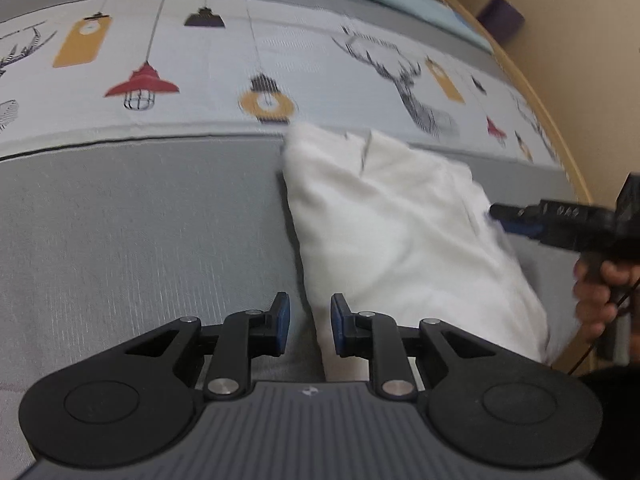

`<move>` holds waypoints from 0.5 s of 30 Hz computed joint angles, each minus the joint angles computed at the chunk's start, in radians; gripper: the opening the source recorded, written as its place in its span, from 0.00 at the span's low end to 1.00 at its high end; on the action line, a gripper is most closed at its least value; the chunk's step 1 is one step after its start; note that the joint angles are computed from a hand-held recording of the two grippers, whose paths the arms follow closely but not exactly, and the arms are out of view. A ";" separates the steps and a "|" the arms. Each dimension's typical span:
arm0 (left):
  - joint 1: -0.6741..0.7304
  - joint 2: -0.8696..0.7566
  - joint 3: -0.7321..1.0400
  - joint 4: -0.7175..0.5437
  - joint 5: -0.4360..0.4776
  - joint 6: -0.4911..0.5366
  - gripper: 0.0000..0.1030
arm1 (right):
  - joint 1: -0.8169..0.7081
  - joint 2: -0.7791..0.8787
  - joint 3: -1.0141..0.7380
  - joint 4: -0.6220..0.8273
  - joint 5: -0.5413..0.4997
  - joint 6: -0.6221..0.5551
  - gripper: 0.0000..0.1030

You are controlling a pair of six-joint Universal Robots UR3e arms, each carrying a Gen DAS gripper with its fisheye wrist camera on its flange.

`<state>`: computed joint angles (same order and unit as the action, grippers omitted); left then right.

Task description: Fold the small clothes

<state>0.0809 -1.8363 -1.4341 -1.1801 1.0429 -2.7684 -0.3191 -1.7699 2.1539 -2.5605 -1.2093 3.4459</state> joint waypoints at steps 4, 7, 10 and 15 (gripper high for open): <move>-0.001 -0.014 0.037 0.009 -0.015 -0.058 0.22 | 0.036 0.073 -0.028 -0.070 0.004 -0.010 0.03; -0.016 -0.050 0.077 0.043 -0.011 -0.130 0.22 | 0.058 0.052 -0.003 -0.207 -0.049 0.030 0.03; -0.026 -0.064 0.092 0.085 -0.028 -0.189 0.22 | 0.057 0.029 -0.013 -0.115 -0.150 0.094 0.03; -0.067 -0.087 0.112 0.123 -0.045 -0.206 0.22 | 0.097 0.026 -0.046 -0.070 -0.271 0.081 0.10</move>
<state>0.0135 -1.9229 -1.3217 -1.0574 0.9981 -2.9740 -0.2219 -1.7441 2.1075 -2.6302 -1.4806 3.5264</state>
